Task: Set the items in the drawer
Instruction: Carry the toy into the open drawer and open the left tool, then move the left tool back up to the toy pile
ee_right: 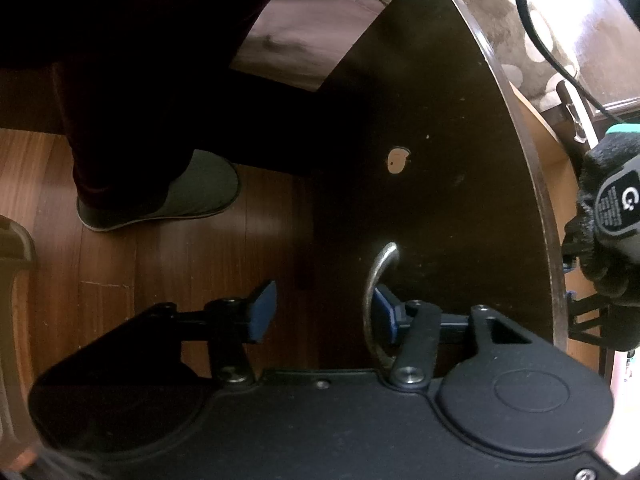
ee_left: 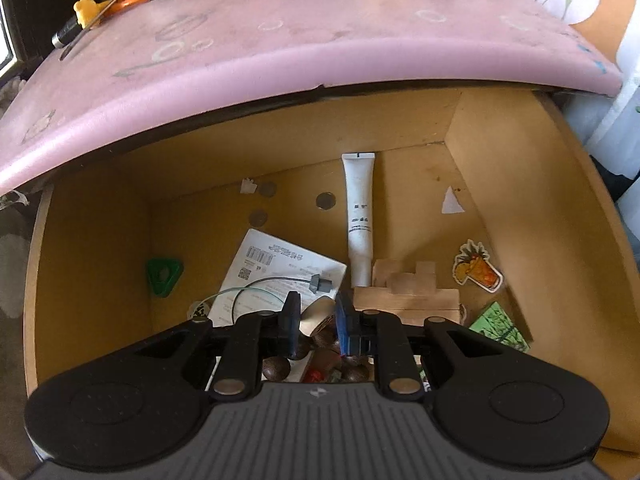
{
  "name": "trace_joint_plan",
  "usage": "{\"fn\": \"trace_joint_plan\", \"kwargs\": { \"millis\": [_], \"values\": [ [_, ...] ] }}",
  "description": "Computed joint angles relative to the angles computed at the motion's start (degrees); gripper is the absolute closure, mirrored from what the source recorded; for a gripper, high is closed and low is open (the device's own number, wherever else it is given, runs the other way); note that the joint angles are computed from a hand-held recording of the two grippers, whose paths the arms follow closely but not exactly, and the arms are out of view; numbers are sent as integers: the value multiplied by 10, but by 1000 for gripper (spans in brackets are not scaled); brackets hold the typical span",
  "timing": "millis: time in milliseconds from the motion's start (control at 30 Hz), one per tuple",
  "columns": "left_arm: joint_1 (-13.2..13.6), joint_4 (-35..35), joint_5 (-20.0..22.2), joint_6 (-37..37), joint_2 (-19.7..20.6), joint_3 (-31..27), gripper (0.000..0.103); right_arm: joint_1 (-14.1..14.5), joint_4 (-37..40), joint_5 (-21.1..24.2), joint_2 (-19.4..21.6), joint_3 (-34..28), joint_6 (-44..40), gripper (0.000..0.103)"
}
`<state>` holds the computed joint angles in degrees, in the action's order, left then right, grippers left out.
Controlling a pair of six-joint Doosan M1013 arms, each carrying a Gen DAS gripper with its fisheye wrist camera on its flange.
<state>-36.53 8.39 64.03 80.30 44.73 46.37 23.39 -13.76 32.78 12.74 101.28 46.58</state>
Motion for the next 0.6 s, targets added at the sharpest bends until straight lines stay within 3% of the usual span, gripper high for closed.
{"fn": "trace_joint_plan", "kwargs": {
  "millis": [267, 333, 400, 600],
  "values": [
    [2, -3, 8, 8, 9, -10, 84, 2, -10, -7, 1, 7, 14, 50],
    [1, 2, 9, 10, 9, -11, 74, 3, -11, -8, 2, 8, 15, 50],
    [1, 0, 1, 7, 5, -5, 45, 3, -13, -11, 3, 10, 17, 50],
    [5, -19, -33, -5, -18, 18, 45, 4, -18, -17, 6, 14, 23, 50]
  ]
}}
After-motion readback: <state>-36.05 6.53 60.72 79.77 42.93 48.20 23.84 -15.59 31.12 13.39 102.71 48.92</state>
